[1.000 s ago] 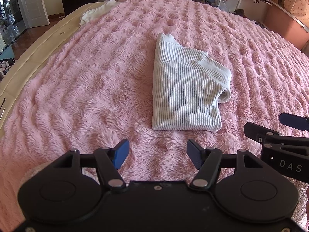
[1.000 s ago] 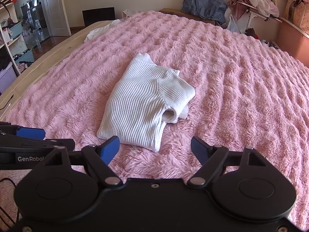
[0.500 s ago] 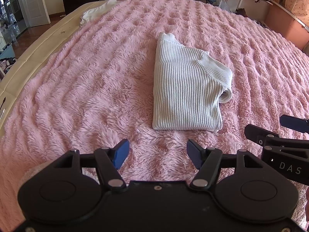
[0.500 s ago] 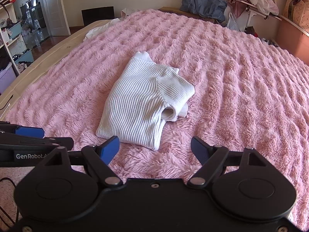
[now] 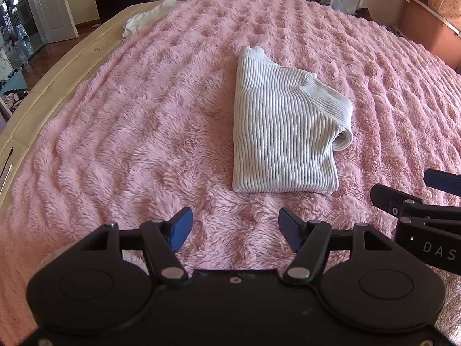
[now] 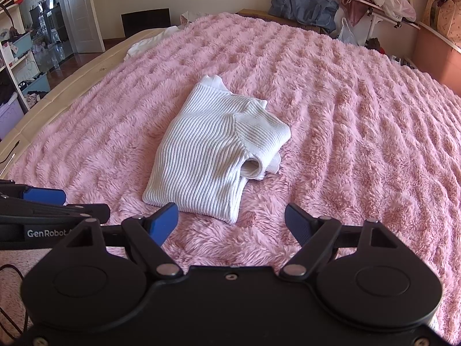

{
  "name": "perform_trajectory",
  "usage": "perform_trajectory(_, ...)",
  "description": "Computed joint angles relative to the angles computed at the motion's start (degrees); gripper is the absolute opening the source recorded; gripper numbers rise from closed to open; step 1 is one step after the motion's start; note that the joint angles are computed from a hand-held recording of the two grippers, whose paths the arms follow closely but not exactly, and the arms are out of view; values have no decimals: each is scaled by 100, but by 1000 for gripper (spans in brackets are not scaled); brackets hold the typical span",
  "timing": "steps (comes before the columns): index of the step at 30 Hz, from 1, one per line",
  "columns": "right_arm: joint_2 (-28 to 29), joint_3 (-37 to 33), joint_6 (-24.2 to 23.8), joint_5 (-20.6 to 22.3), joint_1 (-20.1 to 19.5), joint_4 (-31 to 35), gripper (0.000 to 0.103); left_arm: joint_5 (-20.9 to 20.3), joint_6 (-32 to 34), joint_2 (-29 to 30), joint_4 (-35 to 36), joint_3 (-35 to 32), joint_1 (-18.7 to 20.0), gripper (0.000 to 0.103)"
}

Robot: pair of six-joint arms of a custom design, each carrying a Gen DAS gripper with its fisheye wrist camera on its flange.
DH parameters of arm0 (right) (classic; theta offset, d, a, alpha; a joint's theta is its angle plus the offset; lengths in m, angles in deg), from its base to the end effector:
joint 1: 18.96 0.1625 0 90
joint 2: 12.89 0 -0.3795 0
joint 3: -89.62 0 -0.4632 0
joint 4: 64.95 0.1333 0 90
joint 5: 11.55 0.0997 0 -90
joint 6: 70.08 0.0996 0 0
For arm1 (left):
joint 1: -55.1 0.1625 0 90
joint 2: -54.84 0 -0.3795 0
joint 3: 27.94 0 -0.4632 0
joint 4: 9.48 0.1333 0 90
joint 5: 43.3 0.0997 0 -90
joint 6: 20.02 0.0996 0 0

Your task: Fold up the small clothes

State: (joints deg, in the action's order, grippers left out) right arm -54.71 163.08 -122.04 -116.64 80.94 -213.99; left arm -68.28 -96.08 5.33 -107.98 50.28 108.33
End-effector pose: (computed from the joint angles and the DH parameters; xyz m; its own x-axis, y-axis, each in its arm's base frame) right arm 0.2450 -0.7794 0.1331 -0.4786 -0.7184 0.5049 -0.8594 0.5011 -0.1015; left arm -0.2589 -0.7200 0.1547 -0.5815 -0.6083 -0.5402 -0.0111 0.6699 -0.7424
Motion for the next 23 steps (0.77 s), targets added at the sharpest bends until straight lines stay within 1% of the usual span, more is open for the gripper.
perform_trajectory(5,23,-20,2,-16,-10,11,82,-68,262,-30,-419,105,20,69)
perform_trajectory(11,30,-36,7,-42,-10,38,82,88,588,-36,-863,234,-9,69)
perform_trajectory(13,39,-50,8,-43,-12,46,82,48,570,-21,-816,195,-1,69)
perform_trajectory(15,42,-50,0,-37,-14,33,82,128,635,-17,-896,226,-14,69)
perform_trajectory(17,45,-53,-2,-37,-19,31,82,219,899,-40,-1257,345,-37,69)
perform_trajectory(18,45,-53,5,-42,-15,34,82,254,956,-37,-1324,357,-46,69)
perform_trajectory(23,56,-73,-1,-52,-15,58,82,212,901,-13,-1181,278,-41,69)
